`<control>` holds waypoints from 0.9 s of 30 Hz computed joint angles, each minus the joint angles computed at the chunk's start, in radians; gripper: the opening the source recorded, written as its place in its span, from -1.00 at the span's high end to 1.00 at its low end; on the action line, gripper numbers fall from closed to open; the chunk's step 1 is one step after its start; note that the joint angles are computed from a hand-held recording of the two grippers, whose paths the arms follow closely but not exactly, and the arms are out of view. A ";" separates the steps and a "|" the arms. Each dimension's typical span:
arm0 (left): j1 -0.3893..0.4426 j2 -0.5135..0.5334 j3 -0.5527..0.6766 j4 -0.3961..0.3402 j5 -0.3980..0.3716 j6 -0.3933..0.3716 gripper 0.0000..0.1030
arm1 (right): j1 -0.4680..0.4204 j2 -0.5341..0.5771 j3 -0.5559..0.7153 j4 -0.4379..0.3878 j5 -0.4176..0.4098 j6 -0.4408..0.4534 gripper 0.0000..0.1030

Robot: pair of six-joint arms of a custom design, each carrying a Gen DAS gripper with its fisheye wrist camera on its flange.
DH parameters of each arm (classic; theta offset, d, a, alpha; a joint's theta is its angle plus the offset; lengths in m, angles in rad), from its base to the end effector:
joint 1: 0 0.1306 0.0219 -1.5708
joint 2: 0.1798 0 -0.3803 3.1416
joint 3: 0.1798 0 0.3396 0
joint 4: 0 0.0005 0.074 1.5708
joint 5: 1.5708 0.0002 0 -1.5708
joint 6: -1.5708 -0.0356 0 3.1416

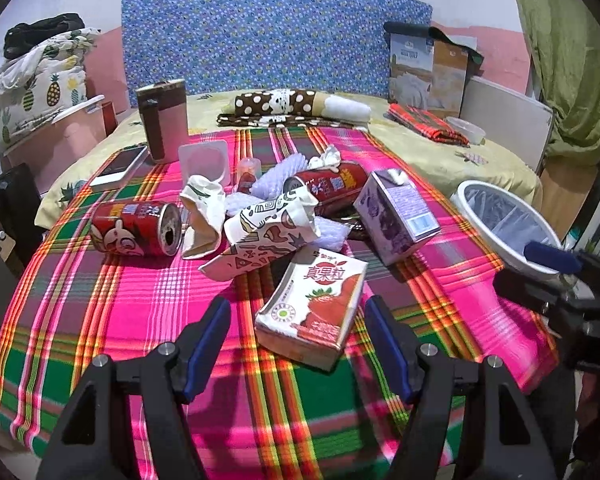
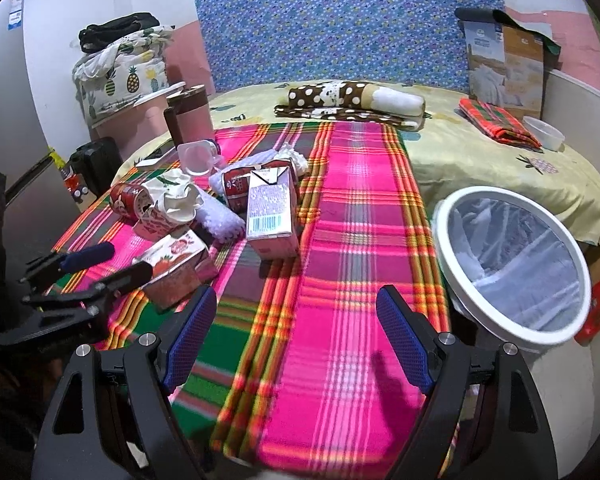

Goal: Collect trash
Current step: 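Grasp the strawberry milk carton with the left tool while the right tool grasps the purple carton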

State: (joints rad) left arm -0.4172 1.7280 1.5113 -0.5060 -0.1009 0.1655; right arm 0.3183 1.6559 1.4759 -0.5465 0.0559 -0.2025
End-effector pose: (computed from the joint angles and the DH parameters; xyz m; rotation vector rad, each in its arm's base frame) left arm 0.5144 -0.2246 0.3440 0.2362 2.2839 -0.1867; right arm 0.5111 0.1658 0.3639 -0.1044 2.3021 0.2042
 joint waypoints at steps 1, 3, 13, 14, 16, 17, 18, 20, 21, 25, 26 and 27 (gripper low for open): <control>0.001 0.007 0.006 -0.003 0.003 -0.005 -0.38 | -0.001 0.011 0.013 -0.003 -0.006 0.003 -0.61; 0.005 0.023 0.021 -0.012 0.015 -0.018 -0.38 | -0.004 0.030 0.035 -0.010 -0.015 0.007 -0.61; 0.010 0.072 0.073 -0.062 0.048 -0.055 -0.40 | -0.008 0.132 0.164 -0.062 -0.050 0.035 -0.61; 0.010 0.077 0.079 -0.070 0.048 -0.056 -0.40 | -0.009 0.141 0.175 -0.068 -0.051 0.035 -0.60; 0.012 0.084 0.084 -0.076 0.053 -0.056 -0.40 | -0.011 0.158 0.197 -0.086 -0.058 0.037 -0.45; 0.014 0.088 0.090 -0.084 0.057 -0.056 -0.40 | -0.012 0.164 0.204 -0.093 -0.064 0.037 -0.41; 0.014 0.090 0.093 -0.087 0.059 -0.055 -0.39 | -0.013 0.174 0.218 -0.104 -0.064 0.039 -0.36; 0.015 0.093 0.095 -0.088 0.065 -0.054 -0.37 | -0.015 0.181 0.226 -0.114 -0.072 0.038 -0.24; 0.016 0.094 0.097 -0.090 0.066 -0.054 -0.33 | -0.016 0.185 0.231 -0.119 -0.076 0.038 -0.17; 0.014 0.093 0.097 -0.083 0.062 -0.053 -0.33 | -0.022 0.188 0.236 -0.127 -0.083 0.041 -0.04; 0.015 0.093 0.097 -0.079 0.062 -0.052 -0.32 | -0.022 0.188 0.237 -0.126 -0.082 0.043 0.06; 0.014 0.090 0.091 -0.071 0.061 -0.048 -0.30 | -0.022 0.183 0.231 -0.124 -0.075 0.044 0.20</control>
State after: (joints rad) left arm -0.4032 1.8175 1.6019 -0.5775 -0.0400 0.1173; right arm 0.2968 1.8392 1.7065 -0.6701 -0.0194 -0.1585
